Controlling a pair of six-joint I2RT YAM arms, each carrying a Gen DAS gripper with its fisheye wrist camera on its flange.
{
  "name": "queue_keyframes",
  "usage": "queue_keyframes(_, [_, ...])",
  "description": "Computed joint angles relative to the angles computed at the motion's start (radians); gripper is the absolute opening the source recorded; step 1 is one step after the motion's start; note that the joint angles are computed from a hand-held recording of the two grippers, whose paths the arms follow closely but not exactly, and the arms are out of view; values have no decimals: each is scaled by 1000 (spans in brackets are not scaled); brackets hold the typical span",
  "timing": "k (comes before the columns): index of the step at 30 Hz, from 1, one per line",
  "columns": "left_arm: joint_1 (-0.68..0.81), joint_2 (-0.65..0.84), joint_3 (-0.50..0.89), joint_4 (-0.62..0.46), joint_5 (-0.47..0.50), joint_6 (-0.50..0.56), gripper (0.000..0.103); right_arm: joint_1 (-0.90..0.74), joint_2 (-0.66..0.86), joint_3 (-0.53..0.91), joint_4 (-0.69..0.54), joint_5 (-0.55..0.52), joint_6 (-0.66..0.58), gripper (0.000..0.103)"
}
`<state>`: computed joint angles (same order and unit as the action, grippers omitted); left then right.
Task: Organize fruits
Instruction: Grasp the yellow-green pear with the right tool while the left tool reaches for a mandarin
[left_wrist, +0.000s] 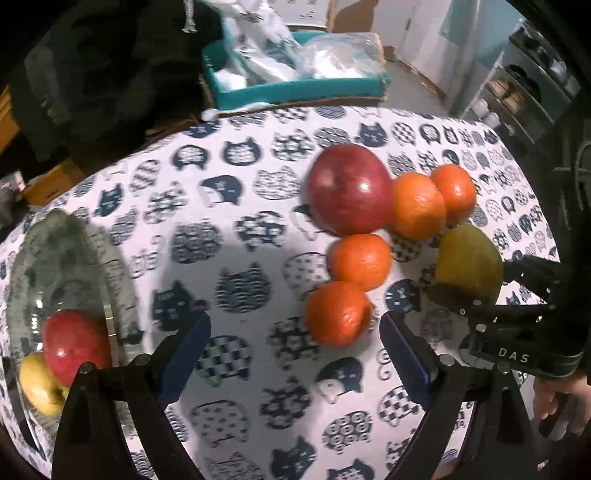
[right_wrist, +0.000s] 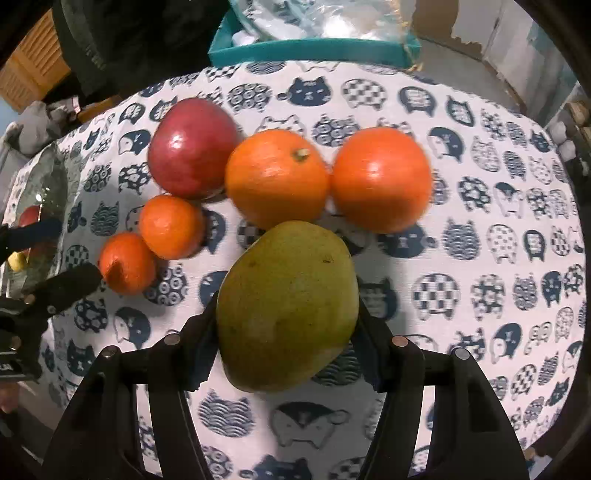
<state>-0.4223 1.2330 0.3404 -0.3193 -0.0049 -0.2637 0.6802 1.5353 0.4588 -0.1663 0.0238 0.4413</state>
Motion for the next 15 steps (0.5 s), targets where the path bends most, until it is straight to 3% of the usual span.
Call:
queue_keyframes(8, [-87, 164, 16, 93, -19, -37, 93, -90, -84, -46, -30, -21, -47, 63])
queue_keyframes(15, [-133, 220, 13, 142, 15, -65, 82, -95, -93, -53, -26, -21, -47, 63])
